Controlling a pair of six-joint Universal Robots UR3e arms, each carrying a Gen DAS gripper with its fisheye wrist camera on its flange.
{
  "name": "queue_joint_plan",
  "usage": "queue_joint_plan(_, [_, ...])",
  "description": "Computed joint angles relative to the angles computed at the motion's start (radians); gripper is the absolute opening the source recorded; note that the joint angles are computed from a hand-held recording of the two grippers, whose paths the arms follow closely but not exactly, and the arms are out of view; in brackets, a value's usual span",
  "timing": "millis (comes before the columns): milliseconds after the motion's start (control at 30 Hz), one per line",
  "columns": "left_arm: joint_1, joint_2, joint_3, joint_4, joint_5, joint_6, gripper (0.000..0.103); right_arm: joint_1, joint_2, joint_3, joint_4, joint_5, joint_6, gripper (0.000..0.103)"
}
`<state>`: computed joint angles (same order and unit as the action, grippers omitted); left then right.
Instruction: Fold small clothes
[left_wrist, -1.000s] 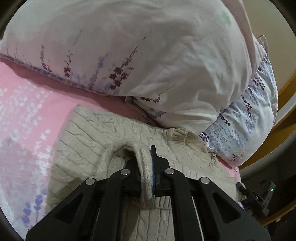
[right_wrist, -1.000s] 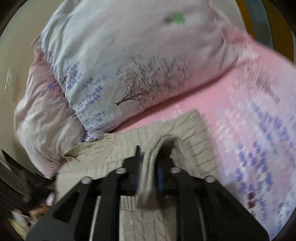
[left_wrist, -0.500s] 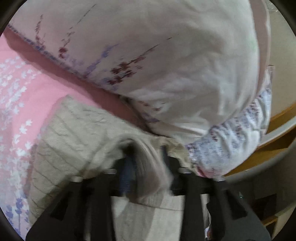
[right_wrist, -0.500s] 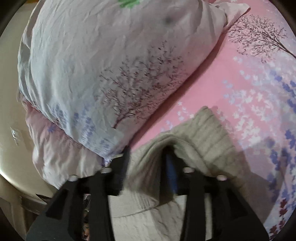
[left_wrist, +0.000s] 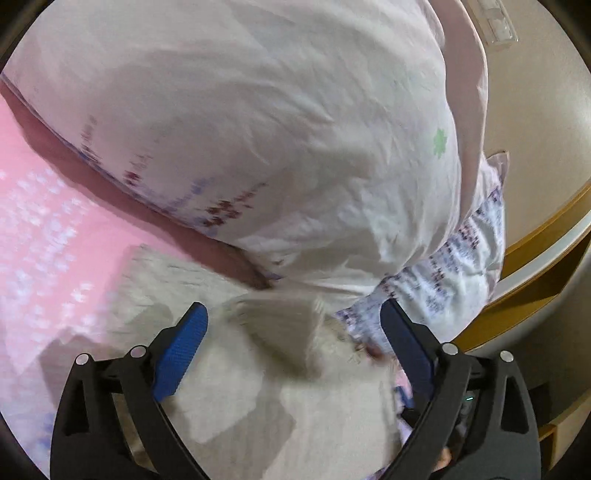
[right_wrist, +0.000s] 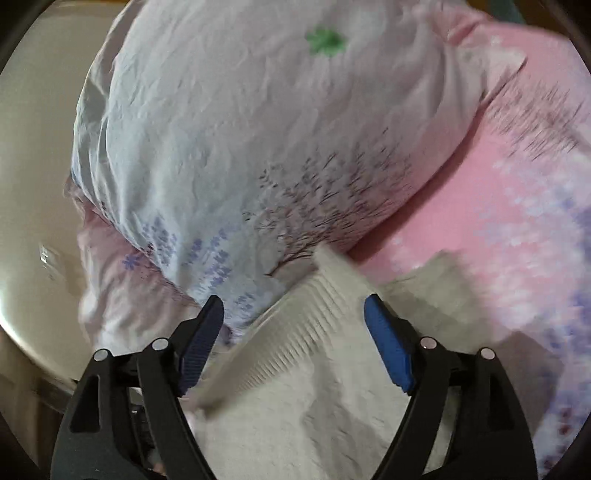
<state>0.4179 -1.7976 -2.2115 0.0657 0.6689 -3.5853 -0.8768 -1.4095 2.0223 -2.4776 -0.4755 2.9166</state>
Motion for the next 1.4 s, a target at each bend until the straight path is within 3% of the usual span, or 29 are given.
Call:
queue_joint_plan(100, [0.05,0.146,-0.069,-0.205,0.025,0.193,0.095,-0.07,-0.154,0.063,0.11,-0.059,-0.189,0.074])
queue_joint_plan(167, [0.08,0.247,-0.12,-0.333,0.052,0.34,0.085,-0.121,-0.26,0.109,0.175,-0.115,-0.324,0.058])
queue_joint_plan(233, [0.095,0.323,-0.152,-0.454,0.069,0.466,0.076,-0.174,-0.318,0.108,0.349,-0.129,-0.493,0.051])
queue_joint_plan(267, [0.086,0.345,-0.164,-0.477,0.091,0.499,0.07,-0.202,-0.339,0.098,0.467,-0.142,-0.594,0.046])
queue_joint_plan(333, [0.052,0.392,-0.199,-0.468,0.15,0.544,0.068,-0.227,-0.357,0.097,0.55,-0.186,-0.695,0.041])
queue_joint_plan(533, [-0.021,0.495,-0.272,-0.448,0.255,0.631,0.068,-0.248,-0.396,0.162,0.543,-0.25,-0.771,0.04])
queue_joint_plan(667, [-0.074,0.465,-0.28,-0.389,0.322,0.607,0.066,-0.264,-0.416,0.184,0.551,-0.265,-0.805,0.038])
queue_joint_plan(867, [-0.136,0.405,-0.263,-0.334,0.363,0.565,0.048,-0.285,-0.447,0.197,0.582,-0.273,-0.861,0.029])
queue_joint_plan(933, [-0.121,0.405,-0.268,-0.336,0.348,0.552,0.041,-0.284,-0.449,0.203,0.578,-0.276,-0.86,0.029])
queue_joint_plan(1000, [-0.091,0.418,-0.279,-0.361,0.315,0.561,0.025,-0.279,-0.469,0.221,0.56,-0.286,-0.868,0.027])
queue_joint_plan(1033, [-0.067,0.43,-0.288,-0.387,0.279,0.575,0.014,-0.281,-0.491,0.238,0.548,-0.286,-0.879,0.015])
queue_joint_plan(1133, [-0.003,0.51,-0.334,-0.449,0.214,0.624,0.012,-0.311,-0.564,0.257,0.6,-0.272,-0.934,0.009])
queue_joint_plan(1200, [0.052,0.598,-0.361,-0.542,0.165,0.676,0.011,-0.365,-0.608,0.234,0.736,-0.243,-1.009,0.008])
queue_joint_plan(1333, [0.192,0.828,-0.394,-0.844,0.081,0.831,0.011,-0.468,-0.684,0.203,0.97,-0.217,-1.148,0.008])
queue_joint_plan(1400, [0.177,0.78,-0.409,-0.758,0.11,0.809,0.011,-0.473,-0.7,0.232,0.933,-0.238,-1.132,0.008])
